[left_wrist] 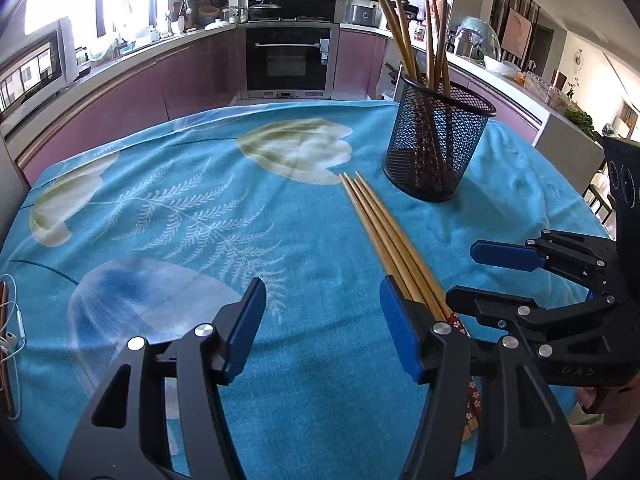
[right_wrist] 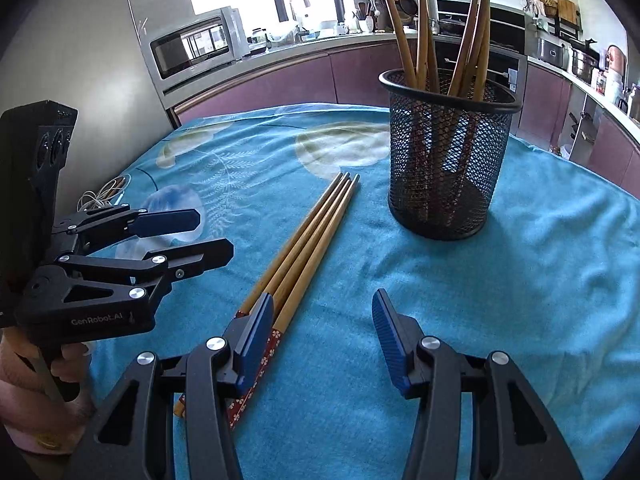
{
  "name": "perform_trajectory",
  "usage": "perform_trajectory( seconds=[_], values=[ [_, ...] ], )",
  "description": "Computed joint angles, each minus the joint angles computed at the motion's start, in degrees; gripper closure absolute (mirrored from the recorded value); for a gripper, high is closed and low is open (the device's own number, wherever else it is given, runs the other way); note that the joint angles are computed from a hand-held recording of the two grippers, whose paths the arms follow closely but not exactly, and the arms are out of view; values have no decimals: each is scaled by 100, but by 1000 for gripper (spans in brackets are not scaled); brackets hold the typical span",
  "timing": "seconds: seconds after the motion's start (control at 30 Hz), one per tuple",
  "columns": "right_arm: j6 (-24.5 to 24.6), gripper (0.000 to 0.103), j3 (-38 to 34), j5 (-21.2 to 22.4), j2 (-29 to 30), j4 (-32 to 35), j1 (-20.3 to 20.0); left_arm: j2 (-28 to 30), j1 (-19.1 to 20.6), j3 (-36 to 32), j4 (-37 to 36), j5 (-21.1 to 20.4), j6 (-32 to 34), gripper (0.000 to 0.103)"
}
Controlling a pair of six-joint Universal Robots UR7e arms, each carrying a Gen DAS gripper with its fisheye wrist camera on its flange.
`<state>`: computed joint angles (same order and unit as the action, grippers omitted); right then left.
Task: Organize utensils
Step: 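Withdraw both grippers back over the remaining chopsticks, then close the right gripper on a chopstick while the left gripper grasps another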
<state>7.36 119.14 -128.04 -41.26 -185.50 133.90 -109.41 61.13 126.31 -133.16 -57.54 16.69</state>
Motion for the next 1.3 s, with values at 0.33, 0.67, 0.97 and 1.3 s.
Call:
perform_trajectory(
  seconds=[0.33,0.67,0.97,1.3],
  values=[
    [7,54,-46,-153,63,119,34,44,56,-3,18,-13,-23,43],
    [179,57,-26,-187,8,222,9,96,15,-12,121,-154,-8,42],
    [290,61,87,-72,-86,110,-58,291,39,-46,234,-292,-63,42],
    [291,62,98,-38,-103,112,-67,384,5,-26,193,-142,-53,45]
  ],
)
